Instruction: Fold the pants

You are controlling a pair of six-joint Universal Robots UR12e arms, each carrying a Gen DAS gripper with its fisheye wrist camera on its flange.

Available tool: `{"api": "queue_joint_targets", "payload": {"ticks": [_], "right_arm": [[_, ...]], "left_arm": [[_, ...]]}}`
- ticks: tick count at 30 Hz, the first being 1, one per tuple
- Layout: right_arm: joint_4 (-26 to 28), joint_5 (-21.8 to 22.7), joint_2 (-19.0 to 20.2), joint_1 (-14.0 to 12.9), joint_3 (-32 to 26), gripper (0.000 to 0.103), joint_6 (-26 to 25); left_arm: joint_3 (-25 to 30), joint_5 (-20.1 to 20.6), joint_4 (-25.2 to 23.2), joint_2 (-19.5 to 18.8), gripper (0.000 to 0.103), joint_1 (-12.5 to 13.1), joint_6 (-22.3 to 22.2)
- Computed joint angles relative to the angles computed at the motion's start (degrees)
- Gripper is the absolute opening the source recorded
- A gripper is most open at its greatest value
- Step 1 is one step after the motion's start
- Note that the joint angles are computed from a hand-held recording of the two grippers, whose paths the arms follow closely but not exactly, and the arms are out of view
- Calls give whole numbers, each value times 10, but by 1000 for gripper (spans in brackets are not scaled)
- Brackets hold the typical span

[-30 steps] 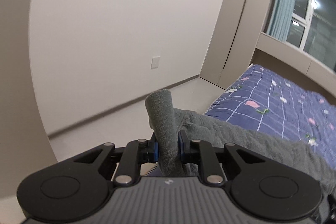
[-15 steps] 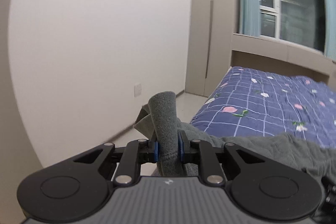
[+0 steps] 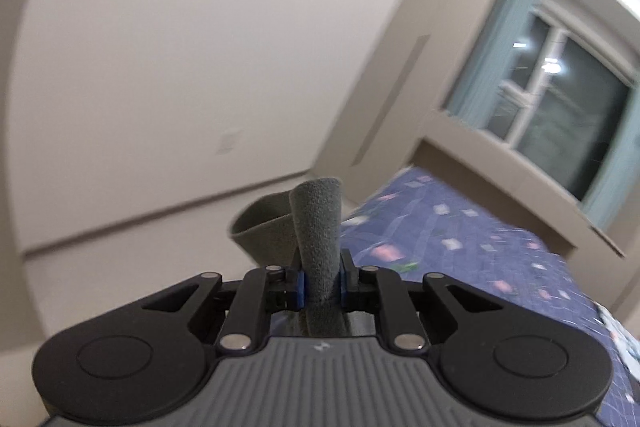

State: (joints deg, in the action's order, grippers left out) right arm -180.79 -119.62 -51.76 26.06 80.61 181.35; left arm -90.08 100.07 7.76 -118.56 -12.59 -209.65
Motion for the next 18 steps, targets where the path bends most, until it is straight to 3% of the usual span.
{"api": "queue_joint_targets", "payload": {"ticks": [4, 10, 18], "right_arm": [[-33, 19, -8, -4, 12, 103, 4], [8, 46, -37, -15, 30, 103, -7], [-21, 13, -98, -41, 117, 103, 66]], "left_arm": [[17, -27, 22, 0, 14, -15, 67], [47, -55, 18, -6, 14, -41, 132], [64, -91, -5, -9, 14, -90, 238]]}}
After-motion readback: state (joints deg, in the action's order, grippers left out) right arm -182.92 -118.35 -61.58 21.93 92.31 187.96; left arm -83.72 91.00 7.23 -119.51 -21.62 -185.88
